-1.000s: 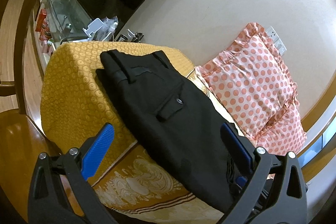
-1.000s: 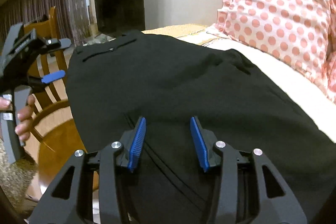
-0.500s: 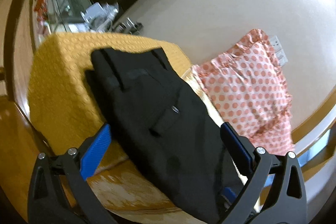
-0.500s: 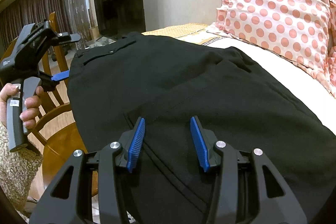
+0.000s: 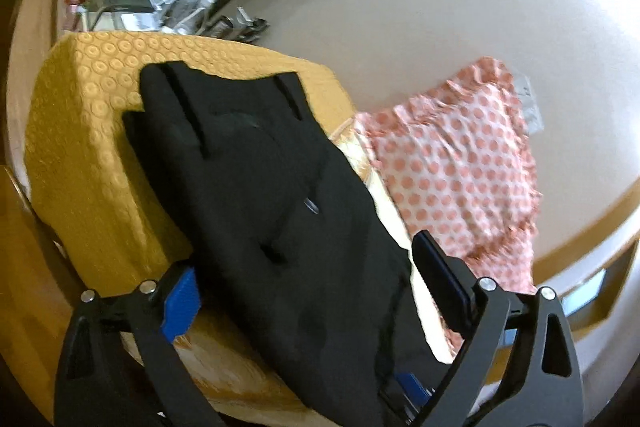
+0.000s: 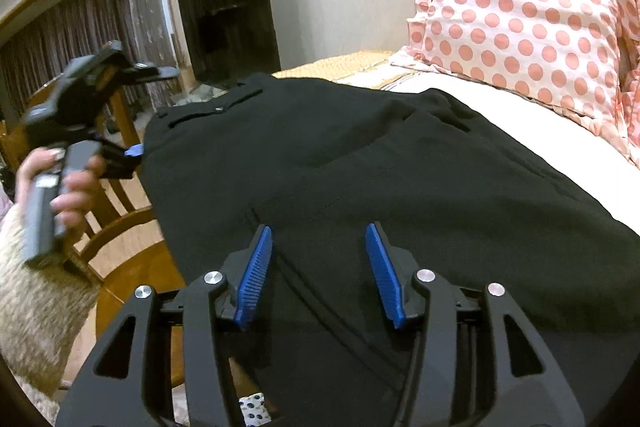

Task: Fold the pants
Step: 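Lift the trousers' edge with the left gripper and fold it over while the right gripper opens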

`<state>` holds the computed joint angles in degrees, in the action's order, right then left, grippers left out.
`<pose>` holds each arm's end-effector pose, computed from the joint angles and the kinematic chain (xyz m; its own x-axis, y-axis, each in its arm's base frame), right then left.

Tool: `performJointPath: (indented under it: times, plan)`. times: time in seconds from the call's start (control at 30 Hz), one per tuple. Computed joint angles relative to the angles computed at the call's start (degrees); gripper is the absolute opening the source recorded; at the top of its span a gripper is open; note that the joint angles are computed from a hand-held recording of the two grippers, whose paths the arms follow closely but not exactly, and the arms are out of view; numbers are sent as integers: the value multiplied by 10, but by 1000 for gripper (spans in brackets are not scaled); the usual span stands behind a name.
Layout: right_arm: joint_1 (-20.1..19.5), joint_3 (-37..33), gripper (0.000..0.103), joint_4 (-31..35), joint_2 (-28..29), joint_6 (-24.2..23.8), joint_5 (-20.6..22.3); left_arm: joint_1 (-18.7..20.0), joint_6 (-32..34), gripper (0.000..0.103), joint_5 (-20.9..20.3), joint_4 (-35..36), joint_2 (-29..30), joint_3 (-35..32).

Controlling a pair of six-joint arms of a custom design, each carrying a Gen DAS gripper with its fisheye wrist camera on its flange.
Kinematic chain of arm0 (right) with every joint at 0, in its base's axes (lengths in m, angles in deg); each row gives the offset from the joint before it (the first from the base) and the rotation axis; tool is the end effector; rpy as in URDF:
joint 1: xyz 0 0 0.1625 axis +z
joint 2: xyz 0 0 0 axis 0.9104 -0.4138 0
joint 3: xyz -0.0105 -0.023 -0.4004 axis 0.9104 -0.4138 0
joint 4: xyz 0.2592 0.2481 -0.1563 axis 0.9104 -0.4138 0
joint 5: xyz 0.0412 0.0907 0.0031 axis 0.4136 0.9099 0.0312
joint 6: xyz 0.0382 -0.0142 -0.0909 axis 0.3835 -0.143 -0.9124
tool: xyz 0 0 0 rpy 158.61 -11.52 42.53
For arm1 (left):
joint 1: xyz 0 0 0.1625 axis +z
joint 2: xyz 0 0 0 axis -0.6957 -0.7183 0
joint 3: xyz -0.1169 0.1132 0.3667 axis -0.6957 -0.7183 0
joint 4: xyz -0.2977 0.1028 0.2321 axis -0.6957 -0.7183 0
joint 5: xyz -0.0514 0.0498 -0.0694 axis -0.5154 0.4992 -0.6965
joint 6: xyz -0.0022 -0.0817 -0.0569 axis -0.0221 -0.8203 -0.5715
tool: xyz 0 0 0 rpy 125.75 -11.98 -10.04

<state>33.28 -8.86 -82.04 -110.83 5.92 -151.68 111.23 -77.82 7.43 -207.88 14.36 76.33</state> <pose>0.2609 -0.7626 0.0572 -0.3777 -0.8893 0.2578 -0.9175 0.3219 -0.2338 -0.0357 -0.6079 0.2639 -0.8425 -0.4325 0.3211 -0.3788 0.0519 -0.9240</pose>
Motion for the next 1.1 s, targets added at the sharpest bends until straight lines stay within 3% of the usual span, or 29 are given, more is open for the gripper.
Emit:
performJointPath:
  times: [0.13, 0.2, 0.3, 0.47, 0.63, 0.8, 0.87, 1.0, 1.1]
  plan:
    - [-16, 36, 62, -8, -32, -13, 38, -6, -5, 72, 61, 33, 9, -22]
    - [-25, 53, 65, -14, -48, -20, 50, -9, -11, 47, 89, 43, 12, -24]
    - [-38, 72, 70, -25, -68, -12, 58, -14, -15, 27, 133, 85, 11, -27]
    - [-63, 86, 73, -59, -93, 36, 61, -42, 75, 18, 195, 83, 32, -68]
    - [-87, 88, 75, -109, -110, 94, 65, -84, 276, 17, 242, 45, 96, -183]
    - [-113, 89, 76, -158, -127, 158, 76, -119, 467, 16, 227, 91, 199, -368]
    - [-121, 97, 76, -183, -135, 180, 77, -133, 532, 16, 201, 117, 247, -442]
    - [-139, 98, 77, -211, -146, 211, 72, -155, 589, 16, 130, 214, 327, -545]
    - [-145, 99, 77, -226, -148, 227, 60, -163, 584, 16, 73, 298, 357, -555]
